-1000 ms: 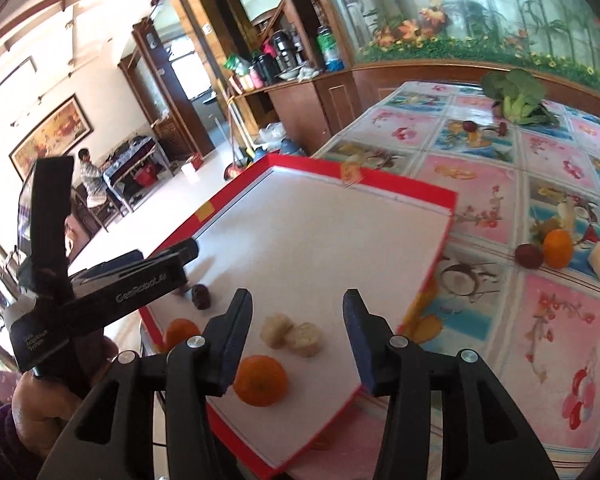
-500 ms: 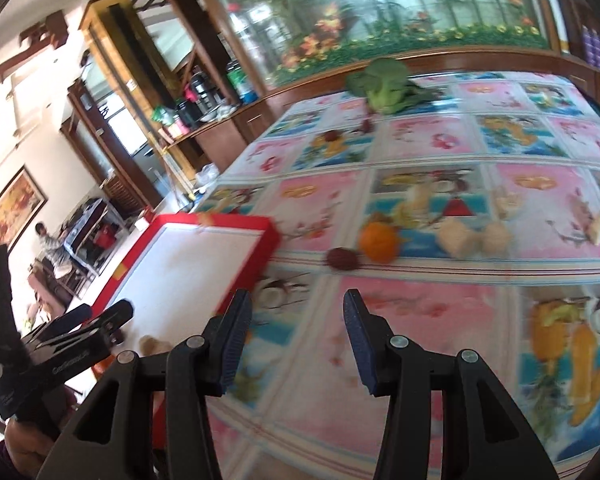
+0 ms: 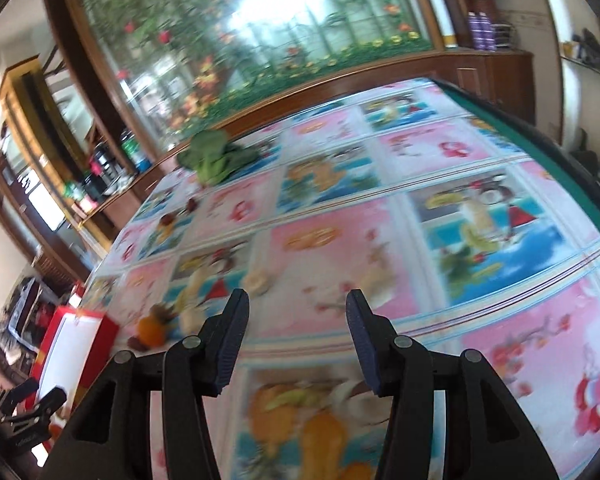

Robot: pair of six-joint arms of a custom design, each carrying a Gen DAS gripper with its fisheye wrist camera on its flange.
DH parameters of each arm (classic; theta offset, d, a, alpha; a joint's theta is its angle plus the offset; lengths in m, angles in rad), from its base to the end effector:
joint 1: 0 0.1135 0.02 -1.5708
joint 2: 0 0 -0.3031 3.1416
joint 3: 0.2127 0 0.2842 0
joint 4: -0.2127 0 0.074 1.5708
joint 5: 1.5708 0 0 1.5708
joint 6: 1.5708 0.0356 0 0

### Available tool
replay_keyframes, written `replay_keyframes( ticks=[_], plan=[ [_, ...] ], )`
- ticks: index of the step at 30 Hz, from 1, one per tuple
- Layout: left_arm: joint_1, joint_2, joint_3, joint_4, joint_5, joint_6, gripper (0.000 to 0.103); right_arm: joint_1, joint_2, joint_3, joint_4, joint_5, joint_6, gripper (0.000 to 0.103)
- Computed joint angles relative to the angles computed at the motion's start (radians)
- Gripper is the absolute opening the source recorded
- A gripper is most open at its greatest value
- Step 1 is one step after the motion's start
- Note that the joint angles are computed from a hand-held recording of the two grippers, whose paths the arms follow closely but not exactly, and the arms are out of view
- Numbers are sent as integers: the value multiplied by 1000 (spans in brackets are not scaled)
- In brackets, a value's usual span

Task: Organize fruits
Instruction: 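Move both open tools back over the remaining fruits on the table, then grasp a beige cube with the left tool while the right grasps a beige piece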

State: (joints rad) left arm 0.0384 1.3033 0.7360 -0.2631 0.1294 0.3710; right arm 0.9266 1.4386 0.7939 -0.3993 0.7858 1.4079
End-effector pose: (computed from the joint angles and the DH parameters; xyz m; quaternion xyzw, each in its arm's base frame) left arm 0.2801 0.0062 0.2265 0.1771 0.9136 0.0144 0.3658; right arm 0.1931 0.2152 0.2092 0.3094 0.8425 0.0760 0.4344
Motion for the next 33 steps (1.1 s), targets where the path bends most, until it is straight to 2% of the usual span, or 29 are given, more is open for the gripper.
replay_keyframes(
  ticks=[4,12,17,25,29,33],
  plan=[
    [-63,-12,-9,-2,-34,-11,90,-32,-45,-54,19,-28,64,50],
    [-198,-31,-21,6,-108,-24,90,-100,-88,-104,79,-101,-3,50],
    [-291,19,8,6,-145,-4,90,-139,-119,-151,146,-167,-27,50],
    [-400,129,72,80,-127,39,90,-160,-77,-121,129,-209,-72,49],
    [-449,181,85,161,-146,89,91,-156,-29,-75,91,-219,-114,37],
    [-489,231,116,180,-133,126,91,-152,2,-46,56,-213,-137,27]
  ],
)
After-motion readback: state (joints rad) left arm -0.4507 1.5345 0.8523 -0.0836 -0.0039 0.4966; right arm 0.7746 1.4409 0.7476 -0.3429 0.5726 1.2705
